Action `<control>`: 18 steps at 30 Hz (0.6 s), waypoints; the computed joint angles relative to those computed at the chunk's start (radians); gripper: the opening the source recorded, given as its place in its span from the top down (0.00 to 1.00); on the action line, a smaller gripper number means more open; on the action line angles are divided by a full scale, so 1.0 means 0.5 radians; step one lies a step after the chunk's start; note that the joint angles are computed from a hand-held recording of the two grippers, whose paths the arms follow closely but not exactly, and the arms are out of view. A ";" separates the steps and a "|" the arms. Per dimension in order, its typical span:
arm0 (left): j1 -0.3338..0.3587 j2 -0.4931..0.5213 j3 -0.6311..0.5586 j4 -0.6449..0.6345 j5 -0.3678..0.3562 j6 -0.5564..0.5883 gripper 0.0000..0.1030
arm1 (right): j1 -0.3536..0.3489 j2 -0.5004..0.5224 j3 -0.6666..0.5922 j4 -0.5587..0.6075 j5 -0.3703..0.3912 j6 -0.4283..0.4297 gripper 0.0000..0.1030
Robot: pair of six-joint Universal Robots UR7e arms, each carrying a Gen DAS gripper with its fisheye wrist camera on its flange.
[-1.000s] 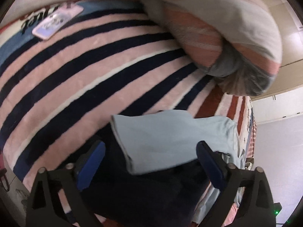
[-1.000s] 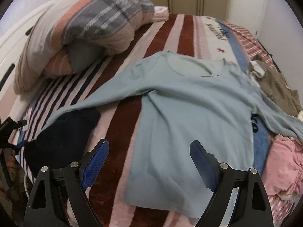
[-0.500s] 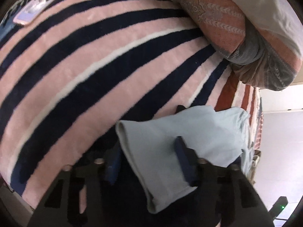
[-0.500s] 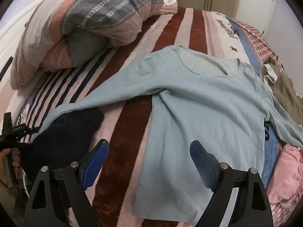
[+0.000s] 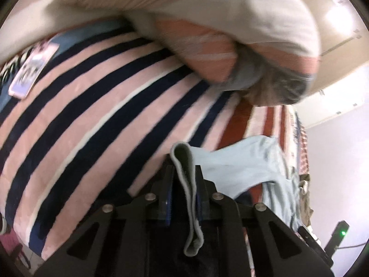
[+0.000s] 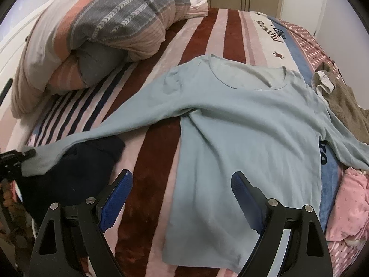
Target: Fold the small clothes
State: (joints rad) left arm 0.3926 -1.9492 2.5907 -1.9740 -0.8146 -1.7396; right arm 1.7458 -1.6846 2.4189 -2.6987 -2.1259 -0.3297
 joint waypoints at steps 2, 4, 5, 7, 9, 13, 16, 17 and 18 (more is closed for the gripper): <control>-0.008 0.105 -0.053 -0.106 0.007 0.095 0.88 | -0.005 -0.036 -0.011 0.019 0.014 0.002 0.18; -0.030 0.181 -0.089 -0.225 0.007 0.184 0.88 | -0.012 -0.073 -0.020 0.027 0.019 -0.009 0.18; -0.037 0.232 -0.112 -0.292 0.001 0.239 0.88 | -0.022 -0.100 -0.027 0.039 0.021 -0.011 0.18; -0.053 0.349 -0.157 -0.395 -0.001 0.310 0.88 | -0.048 -0.149 -0.041 0.073 0.035 -0.003 0.18; -0.071 0.433 -0.207 -0.421 0.004 0.336 0.88 | -0.081 -0.208 -0.058 0.111 0.059 0.010 0.18; -0.068 0.518 -0.430 0.148 0.019 0.186 0.88 | -0.149 -0.302 -0.095 0.158 0.108 -0.027 0.18; -0.036 0.477 -0.472 0.359 -0.021 0.134 0.88 | -0.177 -0.351 -0.114 0.184 0.124 -0.041 0.18; -0.026 0.472 -0.480 0.403 -0.038 0.140 0.88 | -0.184 -0.362 -0.110 0.170 0.117 -0.056 0.18; -0.017 0.462 -0.485 0.455 -0.060 0.149 0.88 | -0.185 -0.365 -0.107 0.165 0.110 -0.060 0.18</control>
State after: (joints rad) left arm 0.3843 -1.7183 2.3483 -1.7466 -0.8445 -1.6649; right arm 1.6534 -1.8671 2.3657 -2.6162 -2.0711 -0.3598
